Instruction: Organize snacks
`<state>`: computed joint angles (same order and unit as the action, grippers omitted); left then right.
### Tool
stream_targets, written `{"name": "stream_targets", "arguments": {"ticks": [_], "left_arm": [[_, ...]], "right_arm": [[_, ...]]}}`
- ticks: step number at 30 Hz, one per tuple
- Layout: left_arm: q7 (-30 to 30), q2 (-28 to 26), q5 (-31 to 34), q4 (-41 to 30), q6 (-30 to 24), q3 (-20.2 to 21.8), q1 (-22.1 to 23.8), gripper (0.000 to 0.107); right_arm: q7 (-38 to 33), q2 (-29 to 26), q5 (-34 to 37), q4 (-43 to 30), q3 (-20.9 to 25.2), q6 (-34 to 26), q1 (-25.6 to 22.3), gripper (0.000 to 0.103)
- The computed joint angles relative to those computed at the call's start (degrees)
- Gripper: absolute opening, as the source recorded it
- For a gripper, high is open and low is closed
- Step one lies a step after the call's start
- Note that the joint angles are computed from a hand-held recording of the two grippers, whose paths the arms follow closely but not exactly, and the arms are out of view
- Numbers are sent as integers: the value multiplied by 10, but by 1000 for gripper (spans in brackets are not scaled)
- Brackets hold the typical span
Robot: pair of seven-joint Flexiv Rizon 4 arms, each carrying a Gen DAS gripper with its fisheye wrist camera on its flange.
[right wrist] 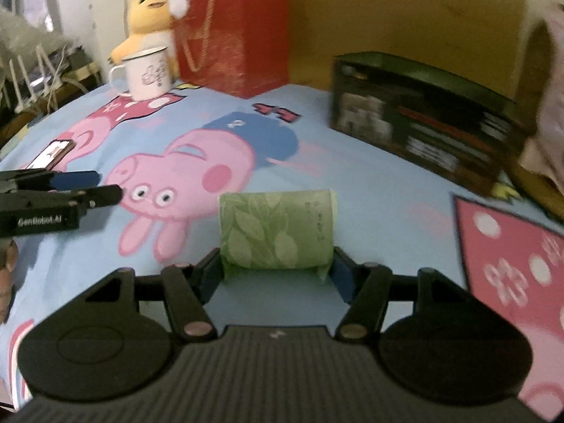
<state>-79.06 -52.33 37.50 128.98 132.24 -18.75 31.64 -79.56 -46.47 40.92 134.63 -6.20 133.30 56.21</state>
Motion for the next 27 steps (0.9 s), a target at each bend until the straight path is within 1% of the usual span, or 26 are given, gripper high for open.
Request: {"name": "stream_targets", "arguments": {"ticks": [4,6,8,12,13,14,15,16,17,19,21,23,24,25,26,27], "left_arm": [[6,5,-11,2,8,14,-17,55],[7,6,-13,3,10,18,-21,55],[9,7,-15,4,12,22,-24,55],[15,11,-21,5,17,33,-37,58],[18,13,-25,6,19,38,-44,62],[23,15,-31,7,22,44,-53,70],[28,19,-42,10,26,53,-65,75],[30,21,-53,11,29,60,-75,86],[31,23,-67,14,33,67,-85,91],[18,24,-59,12,13,51,-65,92],[13,24,-58,13,10,45,-57,92],[14,26,-58,15,9,46,-58,93],[15,26,-54,16,8,44,-54,93],[14,26,-48,16,4,40,-48,93],[12,27,-40,17,-2,33,-39,93],[6,26,-26,19,-12,19,-20,93]], "right_arm": [[12,-23,62,16,16,49,25,66],[18,-37,88,18,30,75,28,67],[30,-52,108,17,51,107,18,67],[6,-66,191,-8,60,118,31,68],[4,-71,197,-12,68,128,26,68],[8,-76,195,-12,79,142,16,69],[2,-76,200,-16,86,148,10,71],[-2,-76,207,-19,94,153,5,74],[-3,-78,214,-23,102,165,1,75],[3,-92,231,-31,121,211,-2,75],[29,-116,225,-26,145,286,-1,75],[65,-143,178,3,173,370,-1,75],[73,-152,151,20,186,401,0,75],[76,-159,123,38,198,421,2,76],[73,-161,101,51,207,427,5,76],[63,-160,93,58,214,421,13,76]]}}
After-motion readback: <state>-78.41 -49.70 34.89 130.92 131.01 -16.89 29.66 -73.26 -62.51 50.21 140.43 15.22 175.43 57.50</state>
